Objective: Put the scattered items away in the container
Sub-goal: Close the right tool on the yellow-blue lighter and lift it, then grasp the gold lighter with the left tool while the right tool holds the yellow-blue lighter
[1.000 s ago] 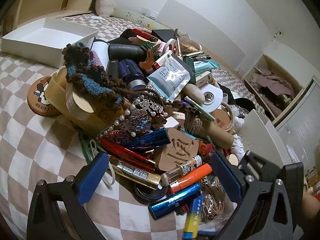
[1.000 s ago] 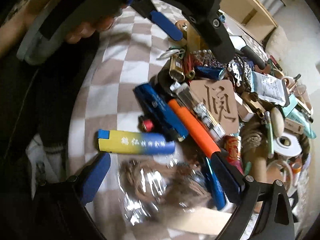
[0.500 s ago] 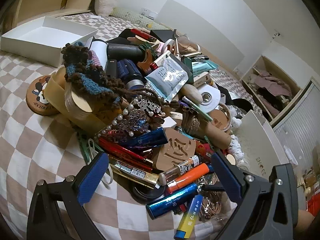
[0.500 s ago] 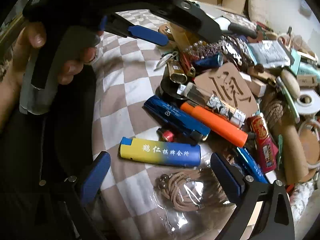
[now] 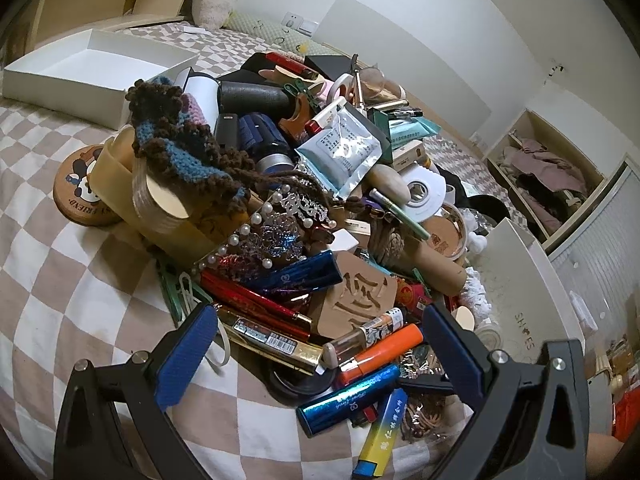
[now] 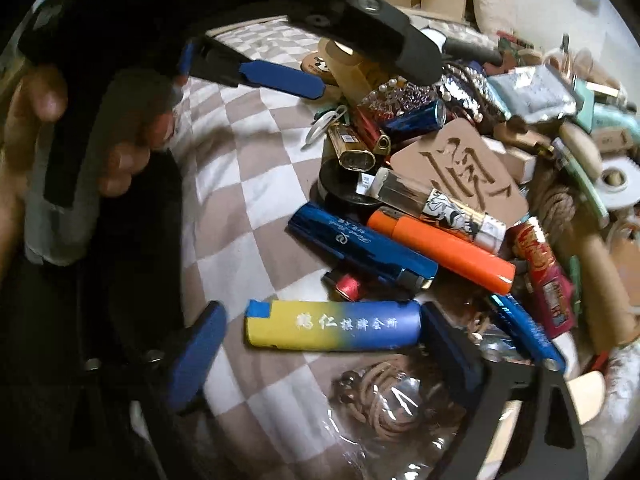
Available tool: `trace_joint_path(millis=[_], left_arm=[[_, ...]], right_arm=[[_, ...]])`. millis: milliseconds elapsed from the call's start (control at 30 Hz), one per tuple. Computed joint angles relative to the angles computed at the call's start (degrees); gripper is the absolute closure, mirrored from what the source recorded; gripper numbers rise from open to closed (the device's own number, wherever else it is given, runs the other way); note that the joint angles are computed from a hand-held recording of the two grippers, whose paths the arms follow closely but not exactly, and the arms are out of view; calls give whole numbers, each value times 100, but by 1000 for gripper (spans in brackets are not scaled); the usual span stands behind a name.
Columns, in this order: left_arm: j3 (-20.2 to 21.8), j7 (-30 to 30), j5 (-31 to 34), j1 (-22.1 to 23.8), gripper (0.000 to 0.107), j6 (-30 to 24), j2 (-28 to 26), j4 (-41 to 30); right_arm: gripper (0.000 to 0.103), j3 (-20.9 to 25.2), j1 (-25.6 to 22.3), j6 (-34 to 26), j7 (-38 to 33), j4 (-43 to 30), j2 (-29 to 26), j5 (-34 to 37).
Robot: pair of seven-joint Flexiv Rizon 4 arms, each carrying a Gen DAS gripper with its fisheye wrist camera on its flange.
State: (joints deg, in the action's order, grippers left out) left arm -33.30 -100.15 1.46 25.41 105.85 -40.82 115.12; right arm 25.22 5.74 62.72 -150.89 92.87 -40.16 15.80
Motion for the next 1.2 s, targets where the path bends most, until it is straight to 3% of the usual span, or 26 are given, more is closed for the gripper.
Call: trace_joint_path(millis=[100,467,667,867,1000,1200], left_arm=[[24,-15,-20,-21,4,-12,8,3],[110,-129,-94,-111,4,-48,90,133],[730,-29,-277,-814,4,-178,319,160],[1000,-122,-592,-1178,6,-293,353,228],[1528,-191,-919,-1743,9,-507,416,161],[3101,-538,-1566,-3329,10,-751,473,-67]], right_arm=[[20,26,-7,232,-121,135,35,-12],[20,185,-219,457,-165,326,108,125],[21,370,-560,583,-94,264,136,522],[20,373,-777,812,293,196,268,1038],[20,268,-754,761,762,-293,54,1119],[20,335,-905,716,1153,-560,-18,1374]])
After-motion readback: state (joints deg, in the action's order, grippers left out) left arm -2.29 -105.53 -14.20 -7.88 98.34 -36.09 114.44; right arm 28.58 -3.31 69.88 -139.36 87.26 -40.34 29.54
